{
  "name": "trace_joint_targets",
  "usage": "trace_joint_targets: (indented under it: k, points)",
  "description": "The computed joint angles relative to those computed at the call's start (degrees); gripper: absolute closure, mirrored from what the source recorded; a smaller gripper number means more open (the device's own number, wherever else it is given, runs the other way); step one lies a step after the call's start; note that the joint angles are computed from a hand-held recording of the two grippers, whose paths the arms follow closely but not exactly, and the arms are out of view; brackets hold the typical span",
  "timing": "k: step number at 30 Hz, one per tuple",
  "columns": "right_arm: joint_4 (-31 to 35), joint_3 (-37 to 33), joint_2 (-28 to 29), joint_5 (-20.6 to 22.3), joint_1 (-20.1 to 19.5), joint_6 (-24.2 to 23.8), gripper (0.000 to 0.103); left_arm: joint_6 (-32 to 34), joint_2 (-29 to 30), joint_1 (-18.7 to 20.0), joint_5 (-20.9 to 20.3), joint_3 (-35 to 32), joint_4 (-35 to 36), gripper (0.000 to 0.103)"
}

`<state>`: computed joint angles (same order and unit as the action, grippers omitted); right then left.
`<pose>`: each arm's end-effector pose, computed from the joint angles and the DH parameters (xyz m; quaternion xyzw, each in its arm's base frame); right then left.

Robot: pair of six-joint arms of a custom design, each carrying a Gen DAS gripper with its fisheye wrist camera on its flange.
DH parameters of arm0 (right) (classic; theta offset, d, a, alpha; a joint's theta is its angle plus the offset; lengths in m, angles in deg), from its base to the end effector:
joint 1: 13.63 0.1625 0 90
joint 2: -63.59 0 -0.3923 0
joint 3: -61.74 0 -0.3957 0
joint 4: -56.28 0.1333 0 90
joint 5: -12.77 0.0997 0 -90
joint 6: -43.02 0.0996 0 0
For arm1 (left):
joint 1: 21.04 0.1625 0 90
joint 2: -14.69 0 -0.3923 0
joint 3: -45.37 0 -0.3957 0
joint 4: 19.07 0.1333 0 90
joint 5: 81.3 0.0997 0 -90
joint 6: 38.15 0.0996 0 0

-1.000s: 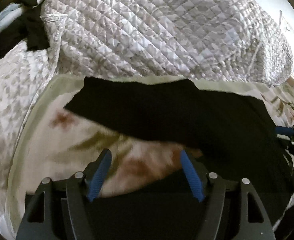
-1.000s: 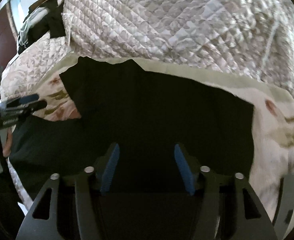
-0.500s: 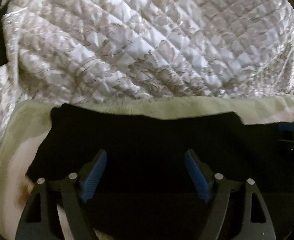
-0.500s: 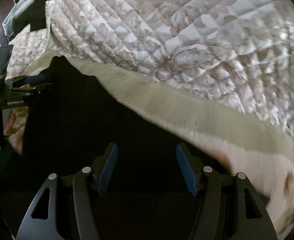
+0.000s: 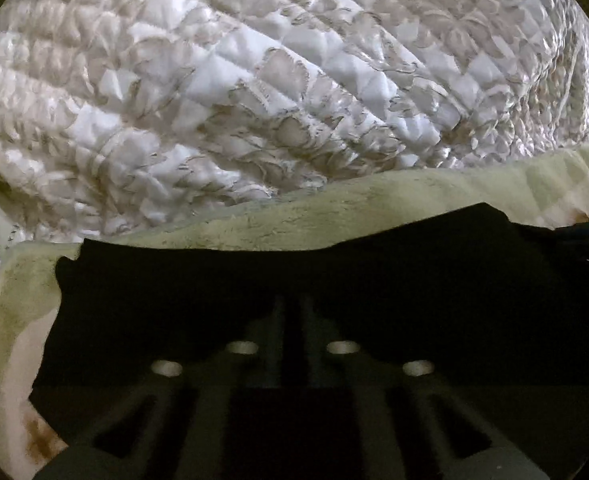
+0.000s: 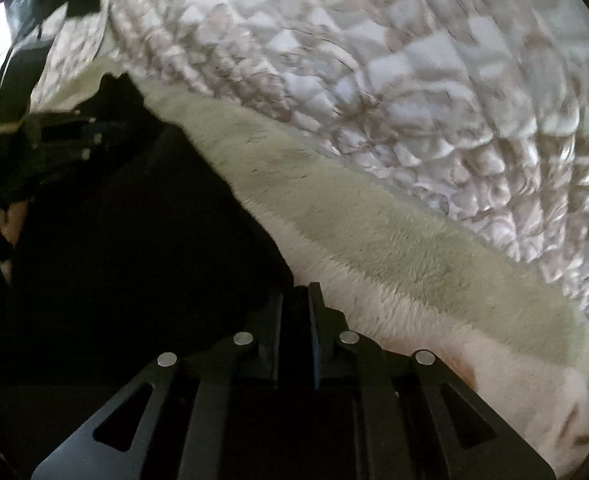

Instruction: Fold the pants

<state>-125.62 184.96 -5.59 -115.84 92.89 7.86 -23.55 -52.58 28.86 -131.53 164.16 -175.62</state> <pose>0.2099 -0.4575 0.2086 0.2926 -0.8502 0.2515 0.3582 -0.1803 -0.5200 0.1665 0.3888 0.8485 -0.1944 0.3018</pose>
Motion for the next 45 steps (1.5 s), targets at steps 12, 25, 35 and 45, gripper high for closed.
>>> trace_joint_targets:
  k: [12,25,35,45]
  points:
    - [-7.0,15.6,-12.2,-5.2,18.8,10.2,0.093,-12.5,-29.9,-9.9,-1.7,12.2,13.4,0.099]
    - [-4.8,34.7,-9.4,-2.4,24.7,46.6,0.093,-44.1,-69.3,-21.8,-3.9,25.1,61.0,0.099]
    - [-17.7,37.0,-11.0,-0.4,27.3,46.9,0.060,-49.1,-72.1,-27.1,0.8,22.7,66.8,0.055]
    - [-29.7,37.2,-3.8,3.7,19.8,44.5,0.060,-35.3,-42.4,-14.8,6.4,23.9,35.8,0.046]
